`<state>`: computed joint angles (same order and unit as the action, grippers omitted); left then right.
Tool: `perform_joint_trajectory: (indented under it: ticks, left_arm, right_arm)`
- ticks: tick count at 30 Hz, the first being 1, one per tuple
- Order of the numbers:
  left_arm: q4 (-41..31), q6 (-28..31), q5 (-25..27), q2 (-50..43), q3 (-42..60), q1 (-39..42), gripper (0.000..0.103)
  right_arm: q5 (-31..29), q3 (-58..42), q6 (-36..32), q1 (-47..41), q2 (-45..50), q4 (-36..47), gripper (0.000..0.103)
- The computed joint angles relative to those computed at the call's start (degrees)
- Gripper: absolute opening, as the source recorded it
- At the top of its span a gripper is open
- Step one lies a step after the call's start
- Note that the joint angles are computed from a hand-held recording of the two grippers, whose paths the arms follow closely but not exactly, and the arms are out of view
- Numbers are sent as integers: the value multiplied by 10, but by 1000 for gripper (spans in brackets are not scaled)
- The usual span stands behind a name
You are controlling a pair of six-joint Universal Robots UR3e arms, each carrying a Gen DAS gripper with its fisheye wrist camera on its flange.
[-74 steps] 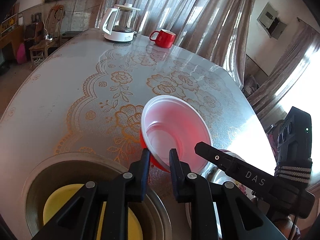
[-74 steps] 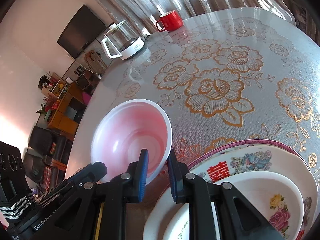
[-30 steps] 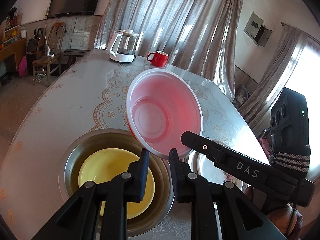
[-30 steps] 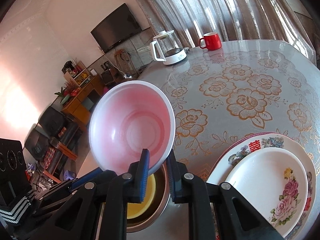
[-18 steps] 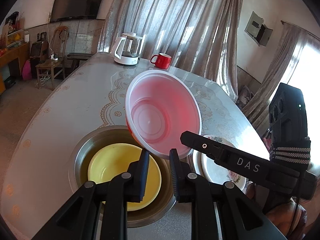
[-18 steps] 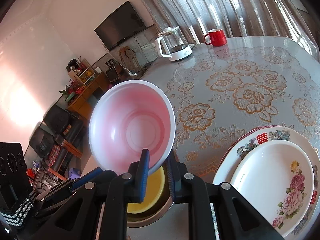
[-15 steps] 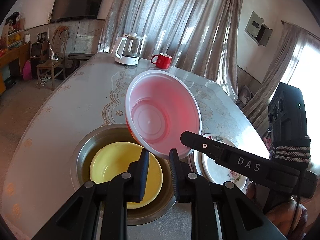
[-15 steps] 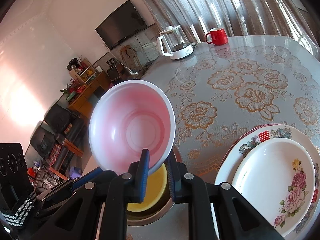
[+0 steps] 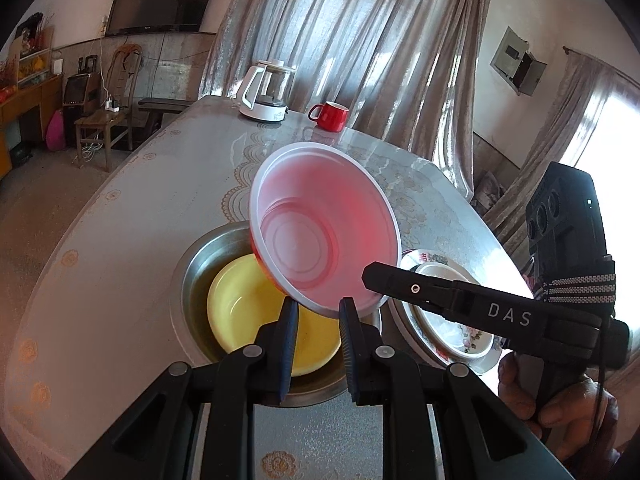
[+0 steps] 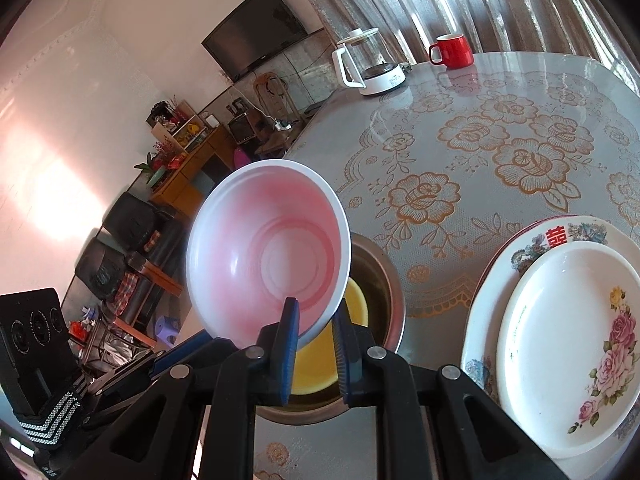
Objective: Organize plates and bowls
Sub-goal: 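Lower the red bowl into the steel basin onto the yellow bowl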
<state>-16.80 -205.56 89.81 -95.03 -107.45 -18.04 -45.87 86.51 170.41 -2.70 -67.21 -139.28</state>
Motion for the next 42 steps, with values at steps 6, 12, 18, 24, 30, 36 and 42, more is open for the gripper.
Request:
perform_joint_trajectory:
  ticks: [6, 12, 18, 24, 30, 36, 42]
  left_arm:
    - [8, -6, -5, 15, -33, 6, 20]
    - [15, -12, -12, 22, -56, 15, 20]
    - [20, -21, -4, 22, -68, 20, 20]
    - [17, -22, 16, 15, -67, 17, 20]
    - [14, -20, 31, 8, -65, 13, 20]
    - [15, -17, 35, 7, -67, 14, 20]
    - [18, -13, 39, 9, -72, 13, 20]
  right_arm:
    - [1, 10, -15, 5, 2, 20, 15]
    - [-6, 9, -26, 9, 7, 44, 15]
    - [-16, 9, -34, 16, 9, 60, 16]
    - [-26, 10, -36, 24, 5, 75, 16]
    - [-36, -1, -41, 31, 6, 95, 18]
    - [-38, 0, -45, 32, 4, 103, 18]
    - [-45, -2, -42, 36, 5, 101, 18]
